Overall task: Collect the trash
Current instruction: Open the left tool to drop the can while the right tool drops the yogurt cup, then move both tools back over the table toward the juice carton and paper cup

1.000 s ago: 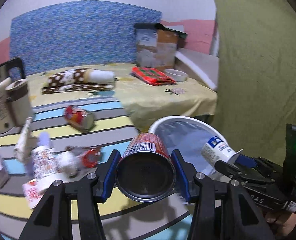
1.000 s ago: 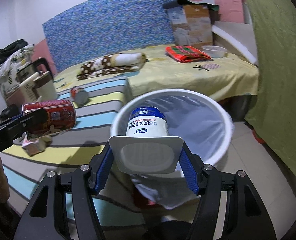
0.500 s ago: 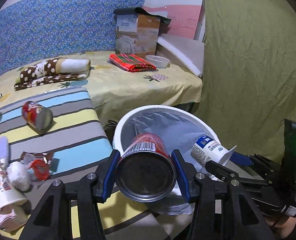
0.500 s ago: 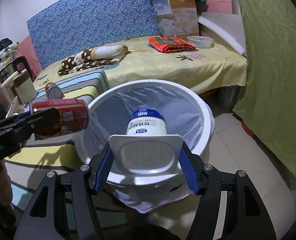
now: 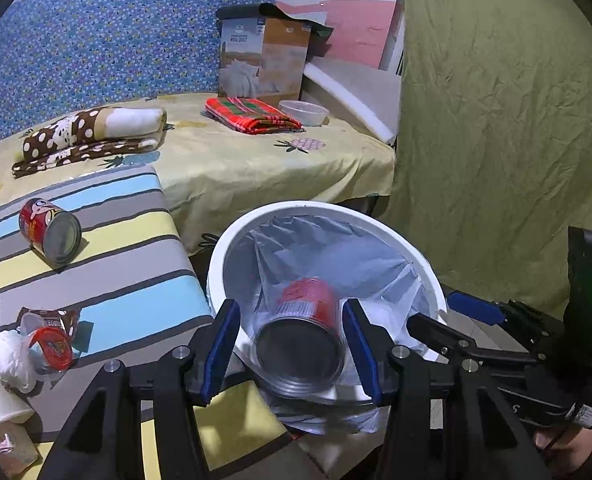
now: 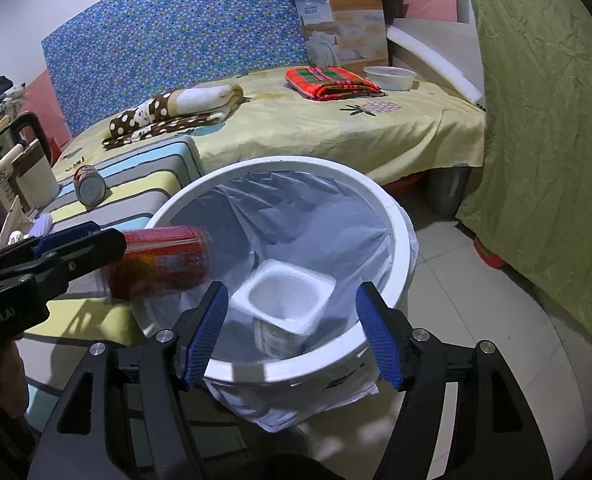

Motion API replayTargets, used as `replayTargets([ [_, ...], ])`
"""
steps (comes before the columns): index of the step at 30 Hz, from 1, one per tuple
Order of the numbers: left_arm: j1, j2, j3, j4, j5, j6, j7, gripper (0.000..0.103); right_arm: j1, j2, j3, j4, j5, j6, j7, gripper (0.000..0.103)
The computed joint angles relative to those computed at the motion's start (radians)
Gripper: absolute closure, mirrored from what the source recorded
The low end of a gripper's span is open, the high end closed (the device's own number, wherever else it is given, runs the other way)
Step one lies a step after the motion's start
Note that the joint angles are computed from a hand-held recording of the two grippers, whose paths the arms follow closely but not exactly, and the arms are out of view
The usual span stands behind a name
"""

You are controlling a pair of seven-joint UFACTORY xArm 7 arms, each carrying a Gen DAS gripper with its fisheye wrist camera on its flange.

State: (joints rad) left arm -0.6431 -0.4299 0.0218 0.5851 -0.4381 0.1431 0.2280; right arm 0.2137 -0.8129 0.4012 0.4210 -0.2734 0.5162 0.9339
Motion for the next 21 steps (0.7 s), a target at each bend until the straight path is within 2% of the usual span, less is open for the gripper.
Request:
replayTargets([
  [9, 0.015, -0.057, -0.006, -0.03, 0.015, 0.005, -0.032, 0.048, 0.005, -0.044, 0.018, -0.002, -0.003, 0.003, 0.024, 0.035],
  [21, 0.114, -0.297, -0.061, -0.166, 0.131, 0.079, -0.163, 0.049, 0.053, -0.028, 0.05, 0.016, 0.012, -0.056, 0.031, 0.035],
])
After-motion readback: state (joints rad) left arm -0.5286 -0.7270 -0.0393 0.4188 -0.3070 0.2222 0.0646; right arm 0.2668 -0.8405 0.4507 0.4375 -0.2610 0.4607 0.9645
